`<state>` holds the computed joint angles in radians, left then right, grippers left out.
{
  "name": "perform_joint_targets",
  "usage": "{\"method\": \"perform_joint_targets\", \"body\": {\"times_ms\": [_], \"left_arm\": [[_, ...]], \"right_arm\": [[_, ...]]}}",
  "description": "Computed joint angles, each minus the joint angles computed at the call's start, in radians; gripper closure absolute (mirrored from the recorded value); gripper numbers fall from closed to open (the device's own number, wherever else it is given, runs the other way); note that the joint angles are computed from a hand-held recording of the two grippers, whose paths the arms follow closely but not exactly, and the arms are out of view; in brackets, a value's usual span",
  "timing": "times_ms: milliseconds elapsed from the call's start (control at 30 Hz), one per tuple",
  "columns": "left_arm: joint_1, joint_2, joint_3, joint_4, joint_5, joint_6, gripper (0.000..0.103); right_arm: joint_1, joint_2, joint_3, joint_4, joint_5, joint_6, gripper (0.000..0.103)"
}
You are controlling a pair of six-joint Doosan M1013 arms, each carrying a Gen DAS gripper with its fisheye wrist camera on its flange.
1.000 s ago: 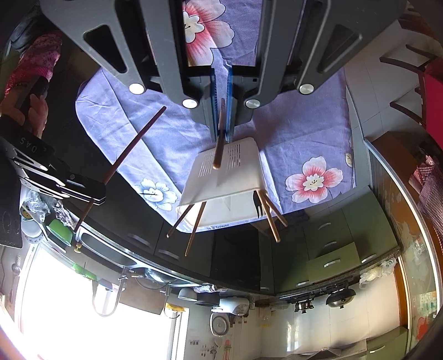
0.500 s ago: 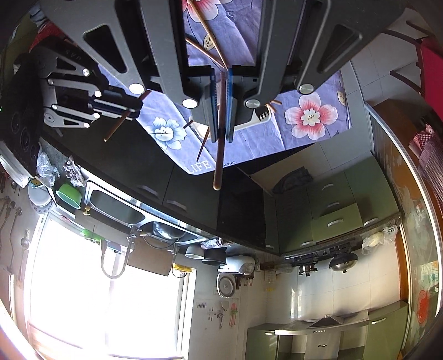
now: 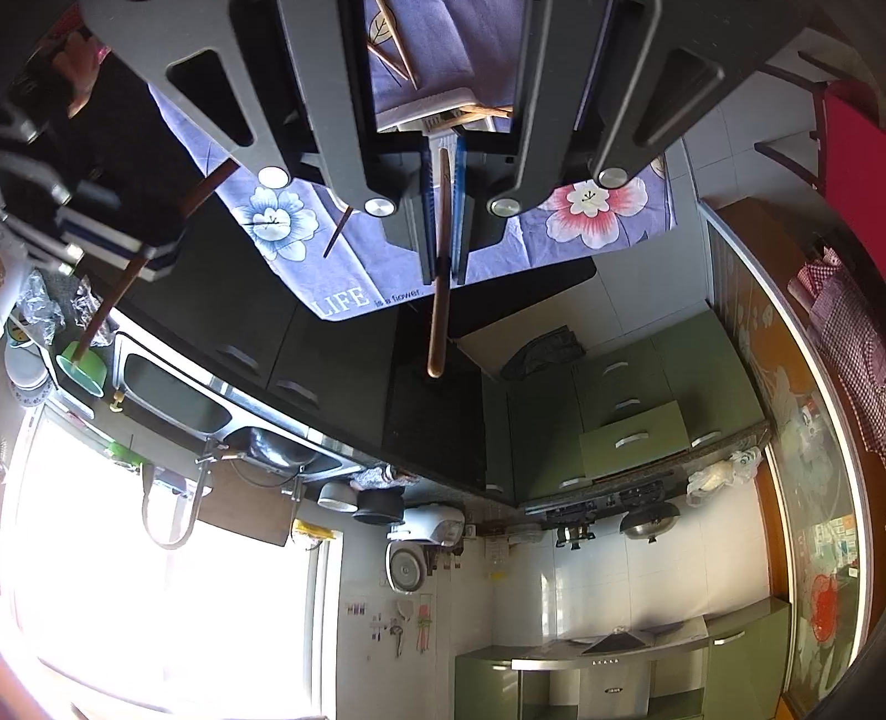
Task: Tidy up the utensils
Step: 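Lift both chopsticks upright and drop them into the white holder, then lower the left tool onto one of the last two chopsticks and close it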
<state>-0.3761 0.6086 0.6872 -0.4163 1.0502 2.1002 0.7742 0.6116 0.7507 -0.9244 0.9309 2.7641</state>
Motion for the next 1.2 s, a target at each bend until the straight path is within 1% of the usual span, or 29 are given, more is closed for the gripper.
{"method": "perform_joint_targets", "body": {"times_ms": [100,167,200,233,300,333,367,433,500,567,633,700,800,867,933,1000,1033,1100,1200], "left_arm": [[-0.008,0.025,-0.008,0.055,0.042,-0.020,0.098],[-0.008,0.025,0.006,0.073,0.040,-0.022,0.093],[-0.007,0.021,0.018,0.071,0.031,-0.021,0.086],[-0.003,0.014,0.031,0.062,0.019,-0.017,0.084],[0.006,-0.006,0.062,0.038,-0.012,0.002,0.082],[0.011,-0.020,0.083,0.023,-0.032,0.014,0.077],[0.017,-0.036,0.107,0.003,-0.053,0.029,0.066],[0.028,-0.070,0.160,-0.041,-0.092,0.072,0.057],[0.037,-0.103,0.216,-0.073,-0.115,0.117,0.057],[0.047,-0.128,0.266,-0.094,-0.115,0.146,0.057],[0.052,-0.142,0.302,-0.097,-0.092,0.164,0.057],[0.053,-0.149,0.334,-0.074,-0.072,0.158,0.055],[0.050,-0.134,0.352,-0.036,0.000,0.127,0.052],[0.041,-0.113,0.360,0.013,0.046,0.099,0.051],[0.026,-0.083,0.357,0.066,0.101,0.044,0.052],[0.011,-0.047,0.345,0.108,0.167,-0.001,0.052],[0.003,-0.032,0.343,0.134,0.186,-0.025,0.052],[-0.011,-0.008,0.341,0.172,0.202,-0.071,0.052],[-0.032,0.011,0.342,0.242,0.188,-0.131,0.052]], "right_arm": [[-0.012,0.031,-0.056,-0.023,0.040,-0.001,0.096],[-0.024,0.044,-0.075,-0.024,0.052,0.003,0.096],[-0.031,0.051,-0.085,-0.013,0.056,0.001,0.096],[-0.039,0.055,-0.088,-0.007,0.058,0.002,0.096],[-0.050,0.068,-0.101,0.001,0.073,-0.002,0.096],[-0.055,0.071,-0.099,0.006,0.075,0.004,0.096],[-0.061,0.073,-0.095,0.017,0.075,0.005,0.096],[-0.070,0.082,-0.100,0.050,0.085,-0.008,0.096],[-0.079,0.084,-0.088,0.079,0.085,-0.016,0.096],[-0.084,0.092,-0.086,0.114,0.090,-0.037,0.096],[-0.087,0.098,-0.084,0.148,0.097,-0.062,0.095],[-0.086,0.100,-0.080,0.159,0.095,-0.070,0.092],[-0.072,0.069,-0.026,0.114,0.060,-0.022,0.091],[-0.053,0.038,0.022,0.060,0.038,0.021,0.091],[-0.026,0.009,0.064,0.004,0.040,0.061,0.090],[-0.004,-0.018,0.109,-0.028,0.054,0.086,0.082],[0.006,-0.033,0.134,-0.034,0.065,0.095,0.080],[0.024,-0.057,0.183,-0.035,0.090,0.115,0.079],[0.039,-0.099,0.279,-0.027,0.100,0.178,0.079]]}}
